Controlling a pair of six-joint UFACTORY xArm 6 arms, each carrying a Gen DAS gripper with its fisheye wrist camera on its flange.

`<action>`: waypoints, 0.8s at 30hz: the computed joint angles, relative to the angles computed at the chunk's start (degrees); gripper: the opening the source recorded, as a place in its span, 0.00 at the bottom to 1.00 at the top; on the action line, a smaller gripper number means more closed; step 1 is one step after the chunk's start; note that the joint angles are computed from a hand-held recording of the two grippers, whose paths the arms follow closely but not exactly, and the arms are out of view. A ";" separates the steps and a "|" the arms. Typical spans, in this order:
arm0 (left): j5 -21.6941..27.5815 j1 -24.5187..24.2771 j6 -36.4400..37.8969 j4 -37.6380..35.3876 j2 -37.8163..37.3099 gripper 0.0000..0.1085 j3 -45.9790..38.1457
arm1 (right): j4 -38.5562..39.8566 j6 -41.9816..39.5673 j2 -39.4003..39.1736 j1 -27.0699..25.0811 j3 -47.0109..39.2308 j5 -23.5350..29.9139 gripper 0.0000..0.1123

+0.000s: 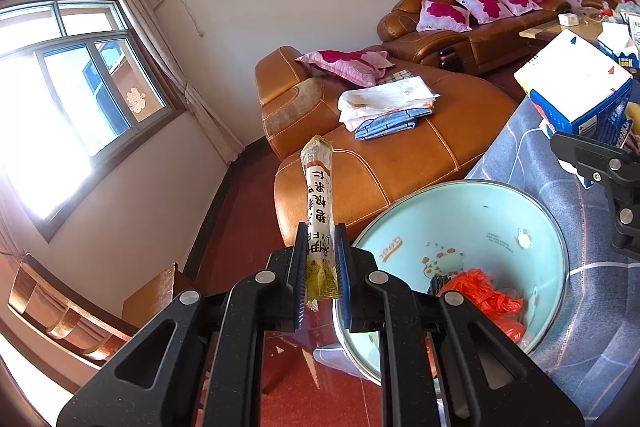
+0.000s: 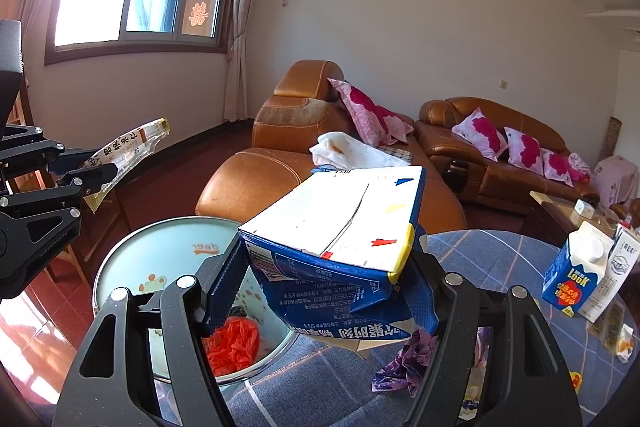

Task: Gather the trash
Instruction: 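Carry the sausage stick and carton box over the bucket and open both grippers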

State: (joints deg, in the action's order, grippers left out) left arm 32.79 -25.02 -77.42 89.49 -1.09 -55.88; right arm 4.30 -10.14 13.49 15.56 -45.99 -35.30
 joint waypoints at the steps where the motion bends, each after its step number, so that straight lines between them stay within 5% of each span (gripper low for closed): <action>1: -0.20 0.10 0.02 -0.07 0.01 0.12 -0.02 | -0.24 0.11 0.04 -0.02 -0.05 0.08 0.62; 24: -1.73 0.71 0.42 -0.15 0.21 0.12 0.14 | -2.40 0.78 0.07 -0.31 -0.36 0.96 0.62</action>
State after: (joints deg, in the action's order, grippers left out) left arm 31.06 -24.31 -77.00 89.34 -0.89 -55.73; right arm 1.90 -9.36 13.57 15.26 -46.35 -34.34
